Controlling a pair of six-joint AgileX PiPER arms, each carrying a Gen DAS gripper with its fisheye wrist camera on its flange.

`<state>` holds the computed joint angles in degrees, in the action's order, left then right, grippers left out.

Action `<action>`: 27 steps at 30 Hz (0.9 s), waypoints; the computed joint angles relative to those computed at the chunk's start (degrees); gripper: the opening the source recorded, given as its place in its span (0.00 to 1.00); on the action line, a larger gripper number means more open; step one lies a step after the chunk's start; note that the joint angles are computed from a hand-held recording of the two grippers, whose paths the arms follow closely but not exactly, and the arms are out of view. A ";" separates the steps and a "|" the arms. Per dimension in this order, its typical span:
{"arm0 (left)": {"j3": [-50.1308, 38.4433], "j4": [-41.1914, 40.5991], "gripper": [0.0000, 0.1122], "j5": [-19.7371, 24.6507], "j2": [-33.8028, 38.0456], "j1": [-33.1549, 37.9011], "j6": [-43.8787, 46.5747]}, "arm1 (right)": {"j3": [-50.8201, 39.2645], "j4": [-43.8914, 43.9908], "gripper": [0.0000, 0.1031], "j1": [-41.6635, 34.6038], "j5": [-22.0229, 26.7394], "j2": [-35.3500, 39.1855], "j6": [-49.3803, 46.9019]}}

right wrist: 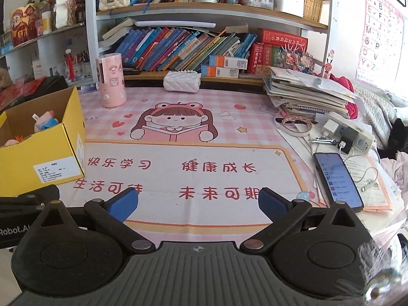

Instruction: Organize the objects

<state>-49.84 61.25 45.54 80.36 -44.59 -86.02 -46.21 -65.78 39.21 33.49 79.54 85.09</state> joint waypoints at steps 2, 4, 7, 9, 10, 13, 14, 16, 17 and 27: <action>0.18 -0.11 0.92 0.31 -0.09 -0.13 -0.26 | -0.21 0.84 1.00 -0.08 -0.16 0.23 -1.12; 0.16 -0.49 0.92 0.61 -0.12 -0.21 -0.06 | -0.44 1.48 1.00 0.26 0.28 0.48 -1.75; 0.80 -0.84 0.92 0.57 -0.72 -0.08 -0.12 | -0.51 1.69 1.00 0.88 0.77 0.65 -1.82; 1.34 -0.82 0.92 0.67 -1.20 -0.09 -0.24 | -0.48 1.92 1.00 1.32 0.86 0.70 -1.70; 1.63 -0.93 0.92 0.58 -1.49 -0.04 -0.19 | -0.54 2.04 1.00 1.57 1.00 0.74 -1.67; 2.24 -1.28 0.92 0.28 -2.11 0.27 0.12 | -0.54 2.08 1.00 2.54 1.61 0.87 -1.13; 2.44 -1.29 0.92 0.33 -2.29 0.31 0.20 | -0.55 2.08 1.00 2.87 1.81 0.92 -0.91; 2.83 -1.16 0.92 0.65 -2.61 0.23 0.11 | -0.63 2.15 1.00 3.49 2.27 0.98 -0.65; 3.07 -1.05 0.92 0.67 -2.83 0.21 0.05 | -0.66 2.04 1.00 3.93 2.63 1.04 -0.31; 5.02 -2.62 0.92 -0.73 -5.03 1.43 1.01 | -1.20 2.07 1.00 6.31 4.29 1.84 0.87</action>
<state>-44.82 58.63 44.81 75.33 -43.16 -85.01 -47.41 -63.71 45.52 37.78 81.37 85.97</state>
